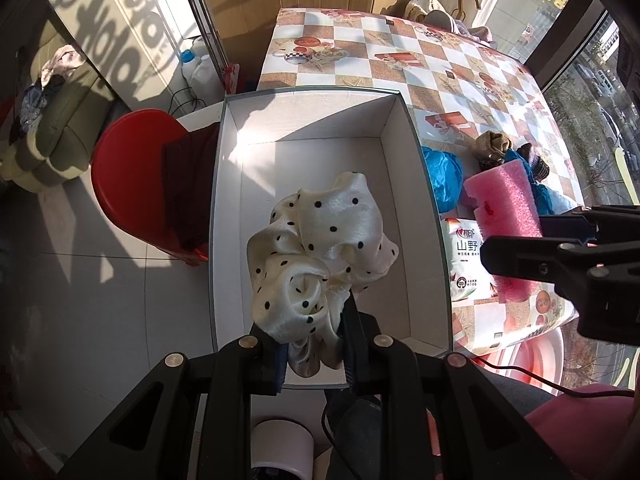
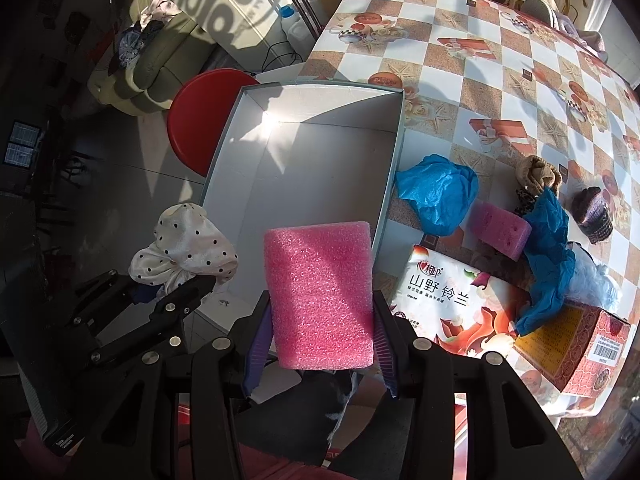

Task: Organize soft objects
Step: 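Carry the scrunchie and sponge with both tools over the white box, then open the left tool dropping the scrunchie while the right tool releases the sponge into the box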

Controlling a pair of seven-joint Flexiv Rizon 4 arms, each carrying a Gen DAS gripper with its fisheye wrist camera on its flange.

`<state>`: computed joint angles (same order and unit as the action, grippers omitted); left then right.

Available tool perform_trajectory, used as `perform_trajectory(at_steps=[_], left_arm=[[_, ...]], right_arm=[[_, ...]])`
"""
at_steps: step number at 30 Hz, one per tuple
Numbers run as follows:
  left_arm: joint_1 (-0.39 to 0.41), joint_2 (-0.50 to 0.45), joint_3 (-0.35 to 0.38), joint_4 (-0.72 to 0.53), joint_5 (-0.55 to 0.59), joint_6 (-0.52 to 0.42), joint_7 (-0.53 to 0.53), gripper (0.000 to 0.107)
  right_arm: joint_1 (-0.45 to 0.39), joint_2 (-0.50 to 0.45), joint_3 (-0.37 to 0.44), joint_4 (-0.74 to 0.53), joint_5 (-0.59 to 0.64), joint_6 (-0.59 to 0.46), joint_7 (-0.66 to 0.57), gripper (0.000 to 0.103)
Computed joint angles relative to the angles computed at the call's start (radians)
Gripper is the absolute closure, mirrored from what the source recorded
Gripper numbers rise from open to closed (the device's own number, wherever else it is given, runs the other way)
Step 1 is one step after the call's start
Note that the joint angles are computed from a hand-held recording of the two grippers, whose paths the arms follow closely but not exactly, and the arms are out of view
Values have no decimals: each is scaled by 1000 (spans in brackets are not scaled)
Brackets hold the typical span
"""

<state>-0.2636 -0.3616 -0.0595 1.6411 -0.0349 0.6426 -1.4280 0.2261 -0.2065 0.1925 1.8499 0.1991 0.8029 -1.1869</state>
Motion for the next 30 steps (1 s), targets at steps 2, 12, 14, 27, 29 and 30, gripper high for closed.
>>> perform_trajectory(at_steps=[2,12,14,27,29,30], left_arm=[[1,0,1,2,1,-7,-1,82],[6,0,7,9,13,-40,-5,81],[5,-2,7,6,16,-47,-7,81],[2,-12,8,-3,31,-68,-10,78],[0,-13,8,-5,35,-67,-11,73],[0,-13,8,-7,37,-67,-10,69]], right_arm=[[2,-3,2,-4,1,-5,-5,56],[12,-24,14,-31,18,-38,-43,56],[16,-28,16,-35,21,-41,-47,56],[15,-48,23,-58,50,-66,-83,55],[16,-49,23,-60,50,-69,-86,55],[16,-50,23,-60,51,-69,-87,55]])
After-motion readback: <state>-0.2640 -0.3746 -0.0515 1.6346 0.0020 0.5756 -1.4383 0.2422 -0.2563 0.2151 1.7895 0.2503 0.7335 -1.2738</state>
